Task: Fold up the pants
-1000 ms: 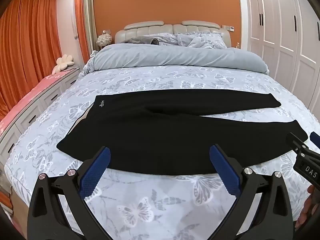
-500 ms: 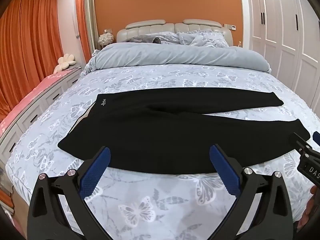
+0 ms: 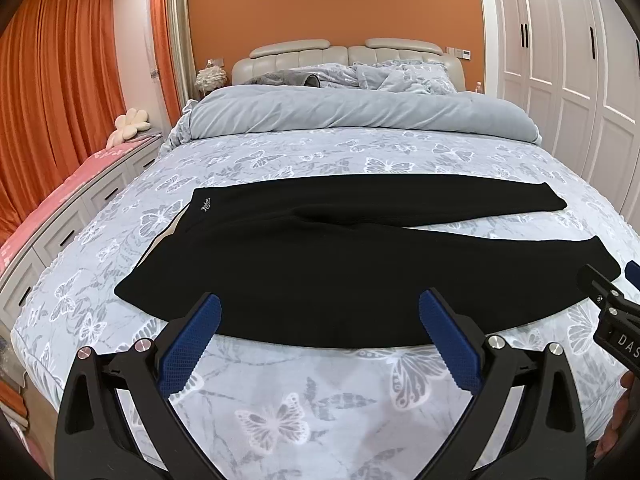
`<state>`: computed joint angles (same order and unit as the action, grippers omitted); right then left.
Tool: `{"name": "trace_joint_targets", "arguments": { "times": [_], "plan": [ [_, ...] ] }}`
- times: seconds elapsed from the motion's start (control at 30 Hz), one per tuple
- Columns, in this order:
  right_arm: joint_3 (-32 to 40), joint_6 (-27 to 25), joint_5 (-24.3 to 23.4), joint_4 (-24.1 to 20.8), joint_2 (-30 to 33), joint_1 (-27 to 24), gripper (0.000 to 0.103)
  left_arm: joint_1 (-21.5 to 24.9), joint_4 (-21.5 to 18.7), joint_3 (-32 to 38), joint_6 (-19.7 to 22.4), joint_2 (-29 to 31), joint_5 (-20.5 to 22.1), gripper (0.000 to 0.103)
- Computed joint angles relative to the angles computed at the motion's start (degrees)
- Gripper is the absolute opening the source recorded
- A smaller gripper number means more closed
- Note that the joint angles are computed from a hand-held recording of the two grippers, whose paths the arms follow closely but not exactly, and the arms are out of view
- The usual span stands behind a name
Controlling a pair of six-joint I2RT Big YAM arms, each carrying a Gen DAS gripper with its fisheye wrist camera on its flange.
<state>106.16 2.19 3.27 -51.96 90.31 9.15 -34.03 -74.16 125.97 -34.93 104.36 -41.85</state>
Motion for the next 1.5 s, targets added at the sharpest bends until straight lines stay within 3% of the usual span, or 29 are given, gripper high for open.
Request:
{"name": "trace_joint_targets", "arguments": {
  "times": [1.5],
  "plan": [
    [-0.4,-0.3,0.1,0.3,-0.1,-0.1,0.095,-0.1,0.3,-0.4,0.2,-0.2,0.0,0.097]
  ]
}}
